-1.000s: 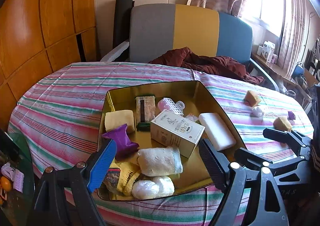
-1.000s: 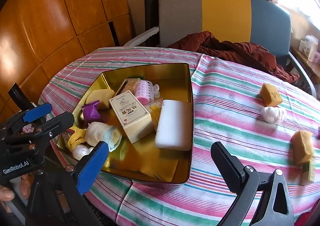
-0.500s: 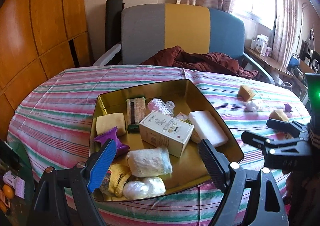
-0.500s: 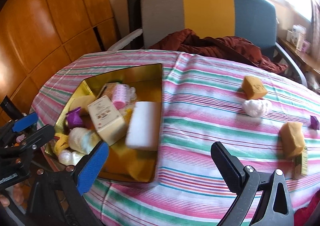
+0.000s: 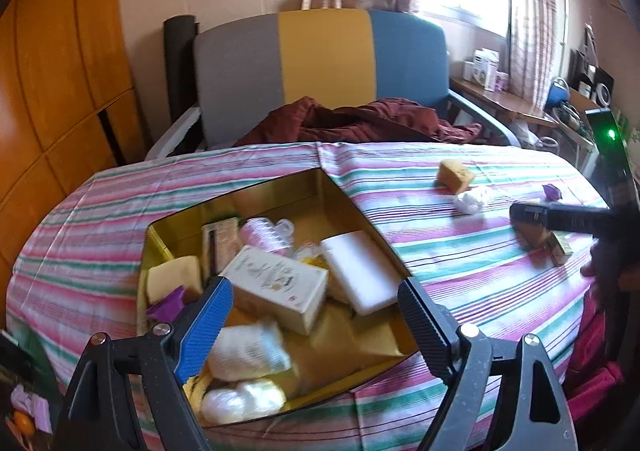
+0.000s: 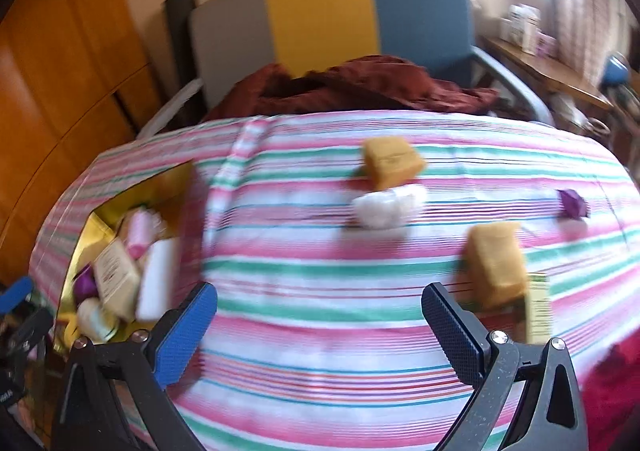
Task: Organize objects
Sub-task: 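Move both tools back from the tray toward the remaining items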
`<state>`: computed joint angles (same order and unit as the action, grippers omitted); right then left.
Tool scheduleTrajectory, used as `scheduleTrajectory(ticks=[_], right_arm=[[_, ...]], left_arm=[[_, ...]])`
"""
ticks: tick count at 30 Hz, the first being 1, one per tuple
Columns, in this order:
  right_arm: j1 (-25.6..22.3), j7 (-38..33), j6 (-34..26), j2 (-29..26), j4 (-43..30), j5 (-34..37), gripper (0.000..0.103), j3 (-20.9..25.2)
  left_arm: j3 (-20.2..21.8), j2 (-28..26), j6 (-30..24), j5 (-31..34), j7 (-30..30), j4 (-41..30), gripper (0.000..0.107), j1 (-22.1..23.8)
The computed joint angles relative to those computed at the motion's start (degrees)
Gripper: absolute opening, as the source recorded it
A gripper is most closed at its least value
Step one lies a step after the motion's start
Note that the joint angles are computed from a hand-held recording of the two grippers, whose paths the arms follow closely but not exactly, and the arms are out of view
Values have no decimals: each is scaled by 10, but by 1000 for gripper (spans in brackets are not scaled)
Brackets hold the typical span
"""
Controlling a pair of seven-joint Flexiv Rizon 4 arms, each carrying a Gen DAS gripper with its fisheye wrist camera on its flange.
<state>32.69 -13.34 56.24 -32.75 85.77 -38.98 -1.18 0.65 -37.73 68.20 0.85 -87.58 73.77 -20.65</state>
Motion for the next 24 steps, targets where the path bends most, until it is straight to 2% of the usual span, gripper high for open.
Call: scheduleTrajectory(ticks=[7, 11, 16, 18, 24], right_arm=[[-28, 45, -33, 48, 56, -35, 103, -20], [-54, 86, -28, 64, 90, -58, 103, -23], [-90, 167, 14, 78, 144, -59, 103, -19], [-101, 181, 16, 82, 153, -38, 103, -12], [-114, 235, 55, 98, 185, -45, 103, -12]], left_arm=[[-13, -22, -23, -1, 30, -37, 86, -8], [-20, -39, -47, -8, 45, -66, 86, -12], [-30, -66, -90, -22, 61, -109, 86, -17], [-36, -77, -109, -32, 66, -127, 86, -17], [-56, -116, -181, -66, 73, -193, 86, -16]])
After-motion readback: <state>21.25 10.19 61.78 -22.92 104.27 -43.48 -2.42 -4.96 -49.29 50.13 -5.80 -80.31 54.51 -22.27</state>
